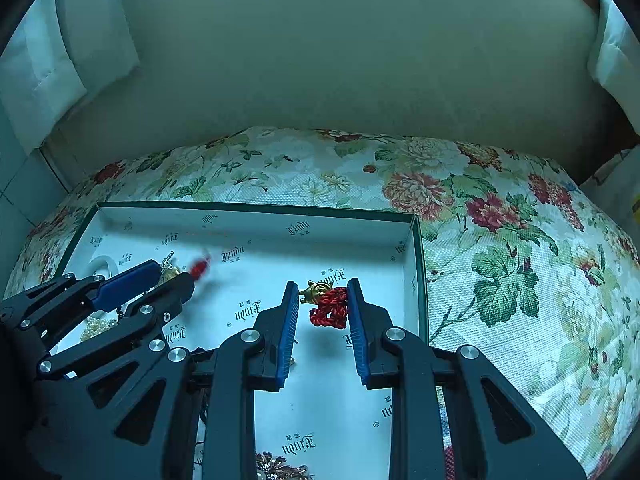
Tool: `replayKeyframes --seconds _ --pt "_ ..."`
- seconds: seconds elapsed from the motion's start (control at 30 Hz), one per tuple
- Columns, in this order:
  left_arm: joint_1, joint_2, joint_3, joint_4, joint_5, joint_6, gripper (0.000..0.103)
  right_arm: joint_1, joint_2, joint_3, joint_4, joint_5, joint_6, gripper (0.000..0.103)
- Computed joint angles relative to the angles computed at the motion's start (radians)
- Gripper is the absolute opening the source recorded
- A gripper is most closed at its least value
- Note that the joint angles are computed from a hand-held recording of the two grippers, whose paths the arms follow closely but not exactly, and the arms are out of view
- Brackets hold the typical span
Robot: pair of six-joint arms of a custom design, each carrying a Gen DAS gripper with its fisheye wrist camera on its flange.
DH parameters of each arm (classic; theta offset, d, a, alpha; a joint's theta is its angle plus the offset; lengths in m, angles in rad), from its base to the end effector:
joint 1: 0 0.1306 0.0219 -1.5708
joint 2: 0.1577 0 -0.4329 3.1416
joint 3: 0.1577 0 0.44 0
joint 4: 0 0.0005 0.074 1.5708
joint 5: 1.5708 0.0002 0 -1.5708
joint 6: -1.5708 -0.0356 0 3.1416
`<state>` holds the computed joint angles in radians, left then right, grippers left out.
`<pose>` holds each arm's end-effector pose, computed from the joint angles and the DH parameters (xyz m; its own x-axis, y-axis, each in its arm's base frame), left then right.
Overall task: Organize jewelry
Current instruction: 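Carry both red charms into the green box and open both grippers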
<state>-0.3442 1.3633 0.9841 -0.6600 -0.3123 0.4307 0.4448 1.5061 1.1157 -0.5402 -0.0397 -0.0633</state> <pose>0.4399 -0.1466 0.3070 -0.8102 -0.1316 -0.5712 -0.1802 0.9832 0.0290 0.4819 0.2307 0.3062 -0.7510 -0.2880 -0.5941 -0.4046 0.9118 0.0695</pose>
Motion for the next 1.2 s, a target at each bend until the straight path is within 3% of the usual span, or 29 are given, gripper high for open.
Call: replayKeyframes --seconds 0.07,0.73,0.87,1.2 --pt "0.000 -0.001 0.001 -0.002 -0.007 0.007 0.039 0.001 0.000 0.001 -0.002 0.004 0.004 0.026" --pt "0.013 -0.015 -0.005 -0.005 -0.002 0.032 0.059 -0.012 -0.002 0.001 0.000 -0.007 -0.029 0.028" --pt "0.021 -0.020 -0.007 -0.006 -0.009 0.041 0.065 -0.018 -0.006 -0.004 0.007 -0.005 -0.042 0.043" --pt "0.034 -0.050 -0.025 -0.017 -0.051 0.049 0.085 -0.013 -0.025 -0.005 0.022 0.021 -0.031 0.061"
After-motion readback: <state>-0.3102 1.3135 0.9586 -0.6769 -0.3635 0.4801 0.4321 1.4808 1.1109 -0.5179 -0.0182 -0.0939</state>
